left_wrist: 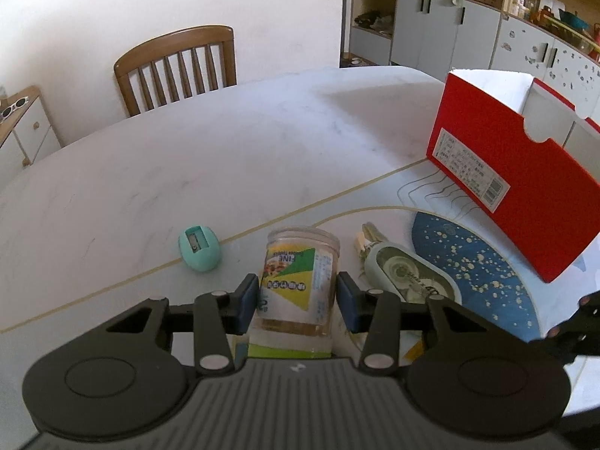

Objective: Organize rigid objects
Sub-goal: 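Grasp the green-lid jar with the left tool while the right tool grasps the yellow box, then carry the jar and yellow box with both tools over the red shoebox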

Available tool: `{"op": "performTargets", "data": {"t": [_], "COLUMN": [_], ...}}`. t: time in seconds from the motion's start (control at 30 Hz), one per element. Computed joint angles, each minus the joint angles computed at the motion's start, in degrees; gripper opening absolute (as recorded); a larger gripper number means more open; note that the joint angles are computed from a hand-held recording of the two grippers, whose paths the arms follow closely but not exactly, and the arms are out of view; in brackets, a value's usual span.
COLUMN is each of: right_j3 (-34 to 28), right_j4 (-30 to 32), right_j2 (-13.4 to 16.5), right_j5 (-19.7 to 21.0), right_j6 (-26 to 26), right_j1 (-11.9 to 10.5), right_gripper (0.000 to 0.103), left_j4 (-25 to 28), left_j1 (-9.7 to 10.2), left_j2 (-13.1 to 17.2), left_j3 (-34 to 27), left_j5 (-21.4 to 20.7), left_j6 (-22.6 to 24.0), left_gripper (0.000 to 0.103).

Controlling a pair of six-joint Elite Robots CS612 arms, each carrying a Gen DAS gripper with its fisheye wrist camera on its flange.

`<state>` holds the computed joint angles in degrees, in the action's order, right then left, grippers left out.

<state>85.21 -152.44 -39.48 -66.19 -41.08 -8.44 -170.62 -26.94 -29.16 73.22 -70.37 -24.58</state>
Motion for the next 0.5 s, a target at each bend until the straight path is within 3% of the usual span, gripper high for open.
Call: {"op": "performTargets", "data": {"t": [0.5], "right_j3": [0.2], "right_j4": [2.4], "right_j2": [-2.9], "right_j5": [5.2], "right_j6": [1.4], "right_j1": [-4.1], "right_gripper": [0.028], "left_j4": [2.2], "left_j1": [-2.05], "left_j2": [-4.6], "left_j3": [3.7], "left_j5": [1.3], "left_j6": [-5.1], "left_gripper": [0.042]}}
